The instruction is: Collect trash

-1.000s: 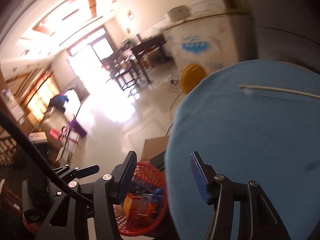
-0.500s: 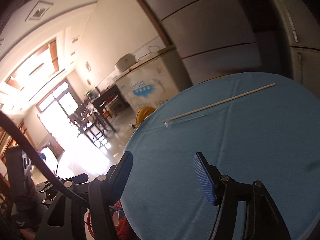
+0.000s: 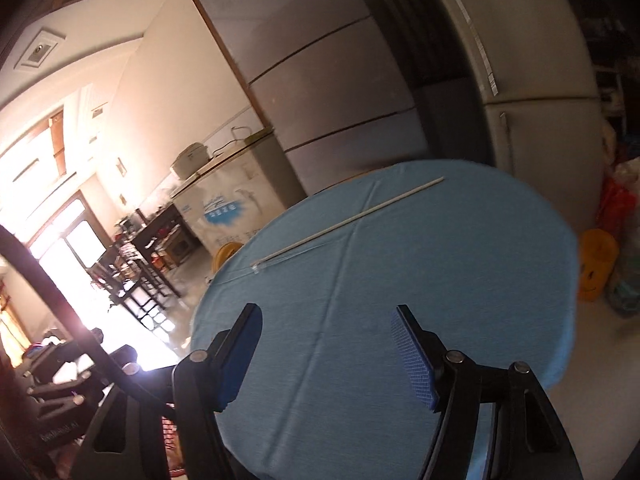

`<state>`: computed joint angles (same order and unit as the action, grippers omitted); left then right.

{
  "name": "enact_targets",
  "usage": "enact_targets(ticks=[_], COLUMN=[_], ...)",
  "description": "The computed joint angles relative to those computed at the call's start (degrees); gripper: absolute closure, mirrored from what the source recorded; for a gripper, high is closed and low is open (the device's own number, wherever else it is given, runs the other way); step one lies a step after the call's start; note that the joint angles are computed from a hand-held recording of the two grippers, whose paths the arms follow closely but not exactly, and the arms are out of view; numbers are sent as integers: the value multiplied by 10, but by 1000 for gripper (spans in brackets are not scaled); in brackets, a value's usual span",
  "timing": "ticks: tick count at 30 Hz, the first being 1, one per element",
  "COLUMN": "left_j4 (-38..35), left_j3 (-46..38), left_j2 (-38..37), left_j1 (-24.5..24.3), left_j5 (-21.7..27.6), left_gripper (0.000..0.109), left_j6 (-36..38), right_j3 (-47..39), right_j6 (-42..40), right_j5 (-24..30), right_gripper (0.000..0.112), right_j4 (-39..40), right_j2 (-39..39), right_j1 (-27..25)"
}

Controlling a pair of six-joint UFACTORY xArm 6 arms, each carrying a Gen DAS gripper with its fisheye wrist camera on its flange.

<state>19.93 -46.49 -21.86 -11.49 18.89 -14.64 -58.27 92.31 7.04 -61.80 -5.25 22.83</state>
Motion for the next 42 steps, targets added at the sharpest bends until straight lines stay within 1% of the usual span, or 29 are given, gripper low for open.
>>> enact_targets(ticks=[4, 7, 9, 12, 15, 17, 19, 23, 28, 30, 33, 35, 37, 40, 42], left_j4=[28, 15, 8, 18, 56, 84, 110, 88, 106, 110, 102, 93, 99, 104, 85], left_j3=[-4, -12, -19, -24, -22, -20, -18, -25, -27, -25, -24, -24, -23, -16, -11], left_j2=[-11, -7, -1, 8, 8, 10, 11, 25, 35, 37, 38, 38, 36, 30, 27], left_j1=[-25, -38, -45, -54, -62, -60, -58, -52, -37, -30, -20, -15, -8, 2, 6], left_j5=[14, 25, 29, 26, 29, 27, 27, 30, 21, 15, 4, -9, -26, -51, -65], left_gripper=[30, 30, 30, 30, 30, 29, 29, 29, 29, 29, 30, 30, 29, 29, 29], left_j6=[-38, -37, -36, -54, -88, -112, -139, -133, -147, -148, -133, -115, -111, -106, -85], right_j3=[46, 75, 87, 105, 111, 108, 108, 102, 105, 102, 87, 78, 68, 49, 39], right_j6=[39, 82, 88, 92, 121, 123, 101, 55, 85, 86, 62, 54, 55, 65, 72], right_j5=[3, 9, 15, 16, 4, 0, -4, 16, 40, 58, 85, 99, 112, 145, 175], right_gripper=[41, 40, 40, 40, 37, 37, 37, 37, 37, 37, 37, 37, 37, 37, 37], right_j4=[-46, -92, -100, -105, -127, -127, -110, -83, -108, -104, -84, -77, -76, -88, -99], right_j2=[-59, -102, -123, -151, -159, -153, -145, -124, -122, -118, -105, -97, -89, -80, -75], right_j1=[-14, -24, -28, -41, -54, -53, -48, -25, -11, -2, 15, 29, 40, 62, 80])
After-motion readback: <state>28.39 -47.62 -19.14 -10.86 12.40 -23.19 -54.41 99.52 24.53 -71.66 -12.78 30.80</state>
